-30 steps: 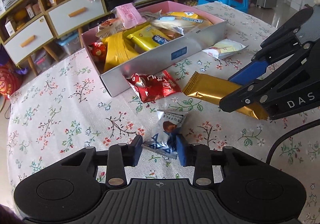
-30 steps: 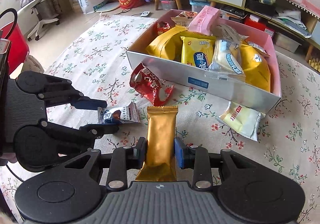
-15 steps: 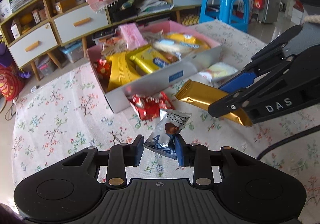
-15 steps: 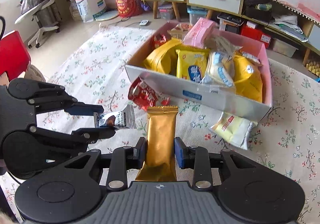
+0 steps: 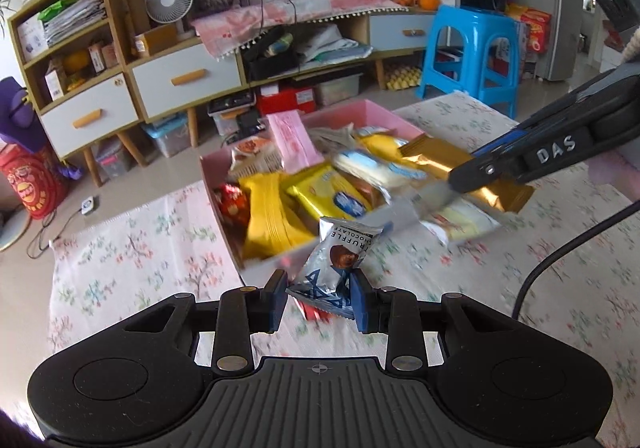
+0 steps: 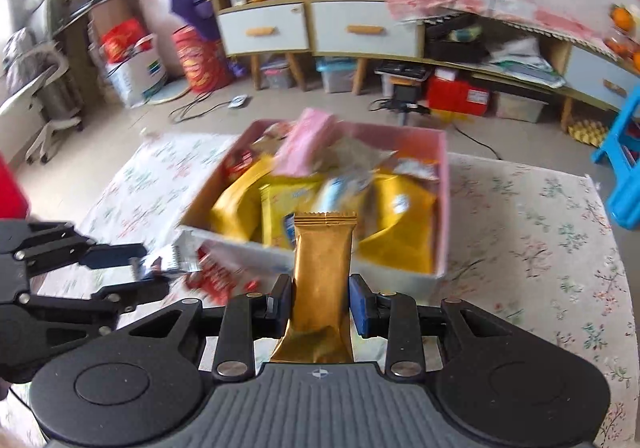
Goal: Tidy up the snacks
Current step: 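Carry the candy and gold bar over the tray, then open both grippers to drop the candy and gold bar into the tray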
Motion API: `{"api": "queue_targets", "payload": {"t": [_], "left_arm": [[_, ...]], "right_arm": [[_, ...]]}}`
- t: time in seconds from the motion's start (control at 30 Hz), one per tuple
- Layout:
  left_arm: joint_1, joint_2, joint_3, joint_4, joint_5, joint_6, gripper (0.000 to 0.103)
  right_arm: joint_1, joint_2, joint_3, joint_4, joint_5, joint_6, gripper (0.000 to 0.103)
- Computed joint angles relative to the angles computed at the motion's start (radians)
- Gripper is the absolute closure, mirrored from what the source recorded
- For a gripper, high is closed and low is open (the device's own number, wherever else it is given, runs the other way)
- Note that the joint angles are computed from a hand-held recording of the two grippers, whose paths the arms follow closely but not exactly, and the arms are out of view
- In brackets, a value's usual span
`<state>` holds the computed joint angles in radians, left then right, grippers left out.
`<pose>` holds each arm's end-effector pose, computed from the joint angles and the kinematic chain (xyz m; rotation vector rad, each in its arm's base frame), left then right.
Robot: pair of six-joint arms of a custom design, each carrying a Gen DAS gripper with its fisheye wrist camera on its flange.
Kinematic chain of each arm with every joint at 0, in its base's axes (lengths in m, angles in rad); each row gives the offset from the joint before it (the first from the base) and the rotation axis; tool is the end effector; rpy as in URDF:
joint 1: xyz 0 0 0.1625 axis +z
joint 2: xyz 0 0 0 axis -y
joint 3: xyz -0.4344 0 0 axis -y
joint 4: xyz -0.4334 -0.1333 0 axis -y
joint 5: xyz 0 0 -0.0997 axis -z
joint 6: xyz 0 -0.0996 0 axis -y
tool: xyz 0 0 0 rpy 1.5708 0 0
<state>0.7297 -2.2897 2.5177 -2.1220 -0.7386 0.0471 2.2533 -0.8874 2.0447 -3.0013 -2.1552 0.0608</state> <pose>-0.0498 -0.3222 0.3595 0.8689 2.2259 -0.7655 0.4183 -0.3905 0.0494 0.6998 -2.5332 0.6232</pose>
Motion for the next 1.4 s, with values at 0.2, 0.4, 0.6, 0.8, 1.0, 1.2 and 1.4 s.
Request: {"api": "queue_targets", "payload": {"t": [0.2,0.4,0.6,0.8,1.0,1.2,1.4], "left_arm": [[0.083,0.180,-0.018,-0.234,-0.014,0.090,0.073],[0.147,0.318,-0.042,-0.385,-0.024,0.112,0.073],[0.185,0.395,-0.051,-0.483,-0.005,0.138,0.072],[0.199,0.434,-0.043,-0.580,0.008,0.177,0.071],[0.196,0.429,-0.039,-0.588,-0.002,0.195,0.062],[0.184,0.402,-0.029,-0.559,-0.013,0.168,0.041],[0.145,0.347,-0.017,-0.487,-0.002,0.116,0.031]], "right_arm": [[-0.052,0.023,-0.031,-0.049,-0.007,-0.007,0.082],[-0.092,0.084,-0.095,-0.093,-0.027,-0.035,0.082],[-0.126,0.133,-0.152,-0.112,-0.029,-0.030,0.082],[-0.141,0.166,-0.182,-0.144,-0.048,-0.027,0.082],[-0.140,0.162,-0.162,-0.167,-0.046,-0.034,0.070],[-0.131,0.140,-0.139,-0.171,-0.062,-0.034,0.054],[-0.112,0.106,-0.108,-0.175,-0.062,-0.022,0.042]]}}
